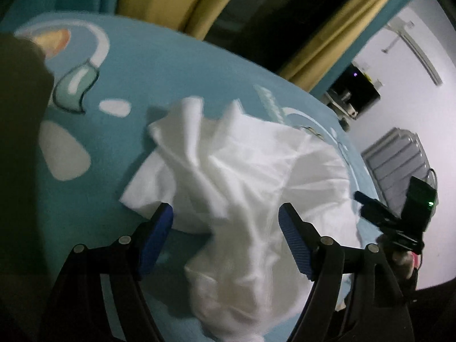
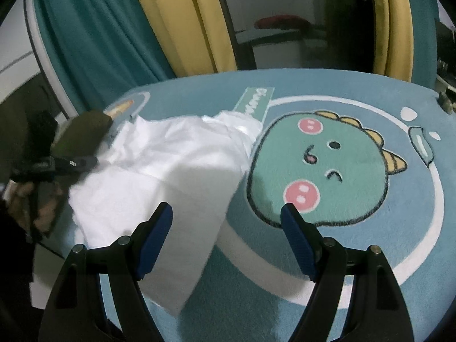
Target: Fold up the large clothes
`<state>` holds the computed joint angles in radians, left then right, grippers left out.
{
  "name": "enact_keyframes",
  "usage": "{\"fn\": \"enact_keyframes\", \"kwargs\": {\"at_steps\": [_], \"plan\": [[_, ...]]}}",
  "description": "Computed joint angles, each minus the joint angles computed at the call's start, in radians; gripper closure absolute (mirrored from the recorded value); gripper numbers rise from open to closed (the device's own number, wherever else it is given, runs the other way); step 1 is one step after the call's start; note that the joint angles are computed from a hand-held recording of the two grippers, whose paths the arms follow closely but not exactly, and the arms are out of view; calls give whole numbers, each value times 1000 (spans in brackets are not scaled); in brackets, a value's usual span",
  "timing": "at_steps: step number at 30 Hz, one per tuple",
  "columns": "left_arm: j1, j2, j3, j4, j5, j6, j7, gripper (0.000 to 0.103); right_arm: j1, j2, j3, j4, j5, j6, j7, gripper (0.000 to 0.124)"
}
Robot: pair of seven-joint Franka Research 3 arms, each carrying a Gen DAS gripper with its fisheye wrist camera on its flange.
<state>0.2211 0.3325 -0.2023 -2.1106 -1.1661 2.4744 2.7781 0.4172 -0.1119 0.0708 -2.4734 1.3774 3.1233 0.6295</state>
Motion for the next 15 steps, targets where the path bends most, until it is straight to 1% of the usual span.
{"fn": "enact_keyframes", "kwargs": {"at_steps": [1,3,7,8,10,11,13,15], "plan": [[20,14,-9,8,-53,-25,46,23,3,-1,-3,7,22,-3,-22,45],[23,24,-5,24,-64,-54,17,22,2,1,-9,28,85,-23,-95,45],[31,54,-5,60,-25,-177,-10,21,-17,39,3,58,93,-39,-115,46],[30,52,-6,57,-17,-188,-5,21,-23,56,7,67,74,-42,-96,45],[19,45,-11,51,2,-200,2,21,-36,95,16,76,-45,-48,21,46],[21,43,-9,52,5,-216,2,20,-41,114,19,86,-74,-55,52,46],[20,42,-12,54,-1,-239,5,19,-52,147,28,105,-79,-70,63,46],[12,38,-12,51,-4,-240,8,19,-56,175,38,115,-151,-65,133,46]]}}
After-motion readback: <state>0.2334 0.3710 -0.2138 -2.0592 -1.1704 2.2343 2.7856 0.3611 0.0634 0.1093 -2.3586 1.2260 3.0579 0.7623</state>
